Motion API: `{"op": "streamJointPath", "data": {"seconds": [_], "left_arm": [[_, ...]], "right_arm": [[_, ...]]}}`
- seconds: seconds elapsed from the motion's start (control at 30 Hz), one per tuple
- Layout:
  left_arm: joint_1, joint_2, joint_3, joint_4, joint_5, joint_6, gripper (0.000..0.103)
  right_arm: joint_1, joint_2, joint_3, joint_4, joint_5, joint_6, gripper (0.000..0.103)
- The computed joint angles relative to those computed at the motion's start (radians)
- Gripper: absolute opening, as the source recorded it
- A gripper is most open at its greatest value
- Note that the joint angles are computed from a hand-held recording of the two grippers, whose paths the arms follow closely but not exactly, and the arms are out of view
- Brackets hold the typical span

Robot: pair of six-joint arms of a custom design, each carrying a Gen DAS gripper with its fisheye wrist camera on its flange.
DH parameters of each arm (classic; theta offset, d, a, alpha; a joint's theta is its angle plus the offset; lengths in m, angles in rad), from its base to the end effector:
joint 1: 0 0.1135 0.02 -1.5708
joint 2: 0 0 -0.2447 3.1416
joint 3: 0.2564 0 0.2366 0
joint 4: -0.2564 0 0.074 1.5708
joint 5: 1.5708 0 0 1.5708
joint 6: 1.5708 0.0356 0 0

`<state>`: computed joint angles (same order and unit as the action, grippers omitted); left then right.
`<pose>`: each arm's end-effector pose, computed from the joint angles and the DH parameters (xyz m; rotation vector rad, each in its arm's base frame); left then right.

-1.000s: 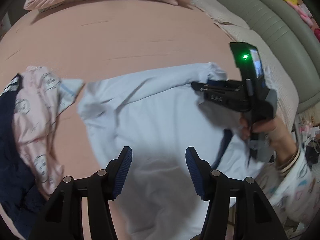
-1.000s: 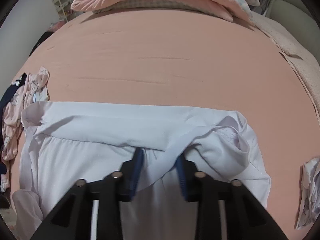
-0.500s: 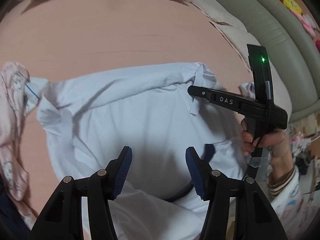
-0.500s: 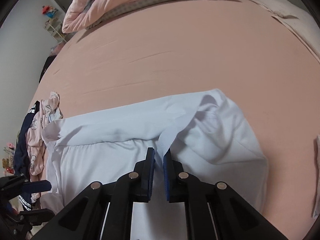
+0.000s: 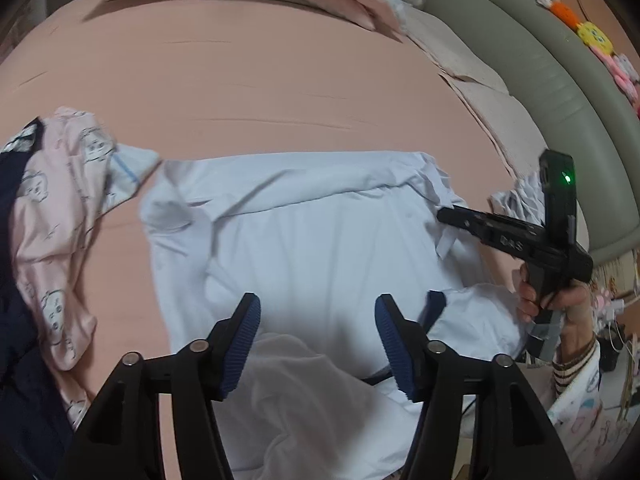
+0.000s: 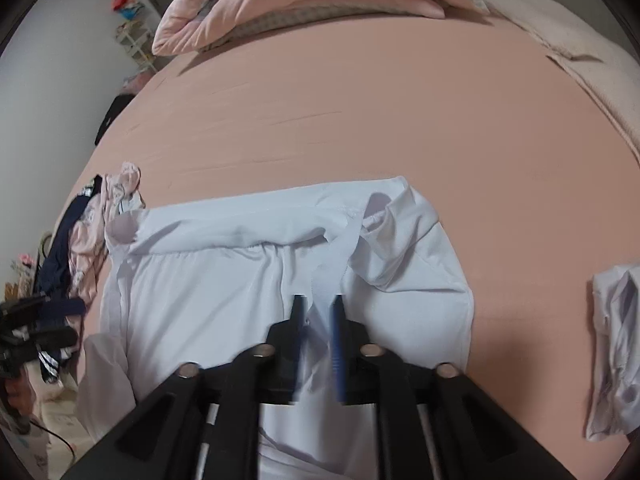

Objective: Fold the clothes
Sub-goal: 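Move both grippers to the navy-trimmed edge of the white top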

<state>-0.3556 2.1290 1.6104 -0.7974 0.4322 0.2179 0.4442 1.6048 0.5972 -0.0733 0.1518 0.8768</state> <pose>0.3744 -0.1550 0.1568 0.8826 2.7097 -0.6490 0.2304 0.1037 0.1002 0.6186 2.5803 0.2475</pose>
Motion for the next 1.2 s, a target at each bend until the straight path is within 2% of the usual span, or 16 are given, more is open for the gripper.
{"op": "streamJointPath", "data": {"seconds": [0.07,0.27,0.37,0.47,0.57,0.7,1.0,1.2], "left_arm": [[0.009,-0.004,-0.013,0.006,0.001,-0.008,0.063],[0.014,-0.057,-0.096,0.059,0.005,0.003,0.065],[0.013,-0.088,-0.141,0.090,-0.006,0.030,0.071],[0.008,-0.116,-0.184,0.114,-0.028,0.068,0.073],[0.002,-0.117,-0.203,0.105,-0.053,0.107,0.073],[-0.006,-0.103,-0.213,0.095,-0.077,0.117,0.073],[-0.030,-0.030,-0.139,0.015,-0.074,0.021,0.073],[-0.051,0.041,-0.071,-0.048,-0.141,-0.057,0.073]], "right_arm": [[0.003,0.012,0.013,-0.028,-0.017,0.001,0.078],[0.041,-0.032,-0.022,-0.104,-0.015,0.025,0.078],[0.049,-0.123,-0.074,-0.091,-0.027,0.015,0.078],[0.064,-0.182,-0.103,-0.105,-0.056,-0.019,0.078],[0.119,-0.168,-0.085,-0.160,-0.033,-0.052,0.078],[0.171,-0.116,-0.066,-0.156,-0.025,-0.079,0.078],[0.261,-0.037,0.005,-0.147,-0.003,-0.111,0.078],[0.323,0.097,0.115,-0.191,0.017,-0.163,0.078]]}}
